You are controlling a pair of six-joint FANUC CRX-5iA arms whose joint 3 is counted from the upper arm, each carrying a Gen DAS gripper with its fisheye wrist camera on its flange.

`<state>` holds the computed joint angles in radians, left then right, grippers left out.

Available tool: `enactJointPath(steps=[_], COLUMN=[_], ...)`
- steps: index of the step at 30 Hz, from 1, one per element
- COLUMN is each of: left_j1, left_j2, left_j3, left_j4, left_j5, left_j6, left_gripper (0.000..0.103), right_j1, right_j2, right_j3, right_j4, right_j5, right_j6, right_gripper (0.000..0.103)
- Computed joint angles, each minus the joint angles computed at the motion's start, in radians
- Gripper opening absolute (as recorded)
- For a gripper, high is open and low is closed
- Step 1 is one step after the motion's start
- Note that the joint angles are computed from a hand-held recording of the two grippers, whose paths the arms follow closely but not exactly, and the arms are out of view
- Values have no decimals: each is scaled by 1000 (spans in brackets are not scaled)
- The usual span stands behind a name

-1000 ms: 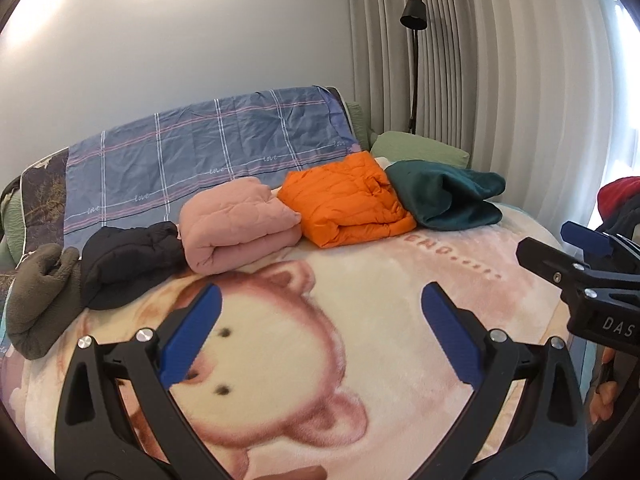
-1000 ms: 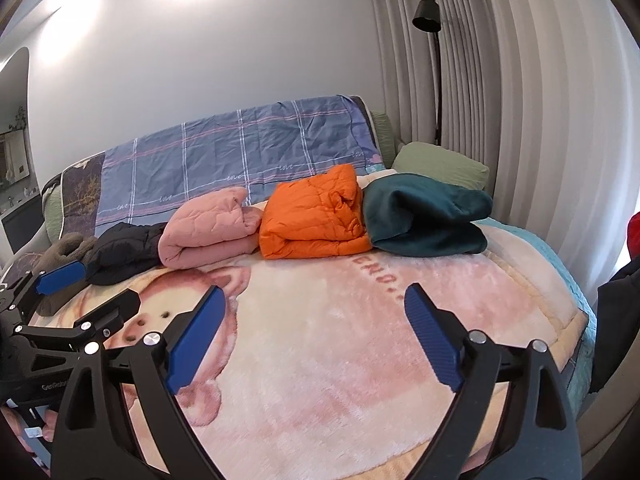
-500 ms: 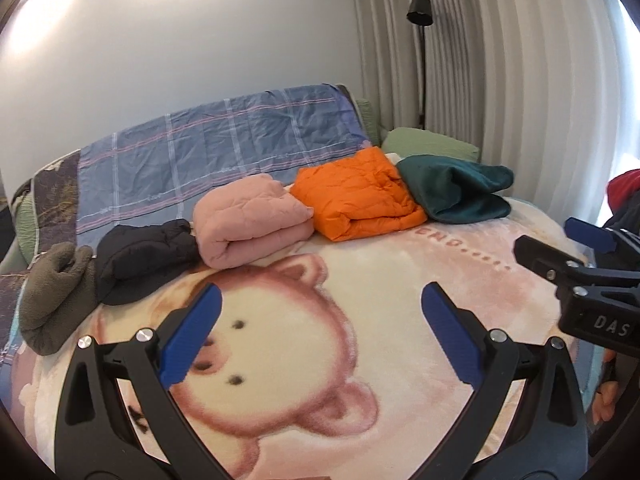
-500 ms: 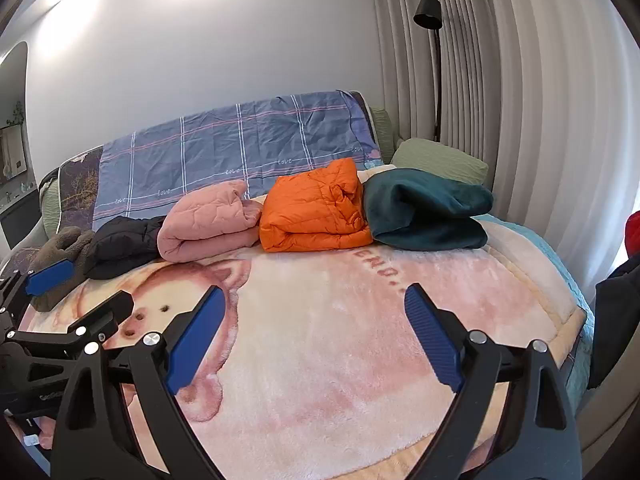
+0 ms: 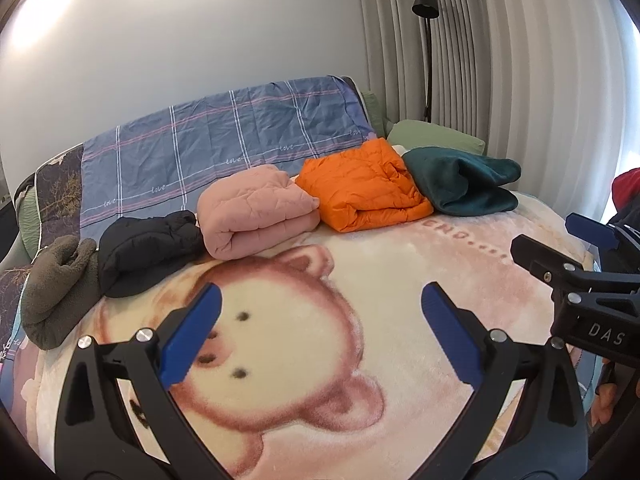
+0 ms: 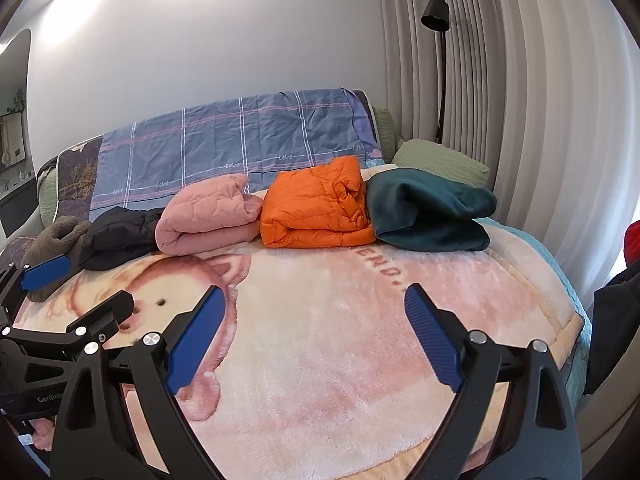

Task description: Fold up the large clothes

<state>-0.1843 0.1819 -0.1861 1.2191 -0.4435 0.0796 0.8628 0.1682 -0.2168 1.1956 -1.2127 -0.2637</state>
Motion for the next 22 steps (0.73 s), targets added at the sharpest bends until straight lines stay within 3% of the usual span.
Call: enactJointPath(steps=[22], left_j1=[9], left_j2=[20], left_j3=[25], left_j4=[-57], left_j5=[-10], left_j6=[38], left_gripper=[101], right_j1=[-9], right_j2=[11], right_j3=[13], right_j4=[-20], right_j5=[7], right_j6=[16], right_gripper=[91])
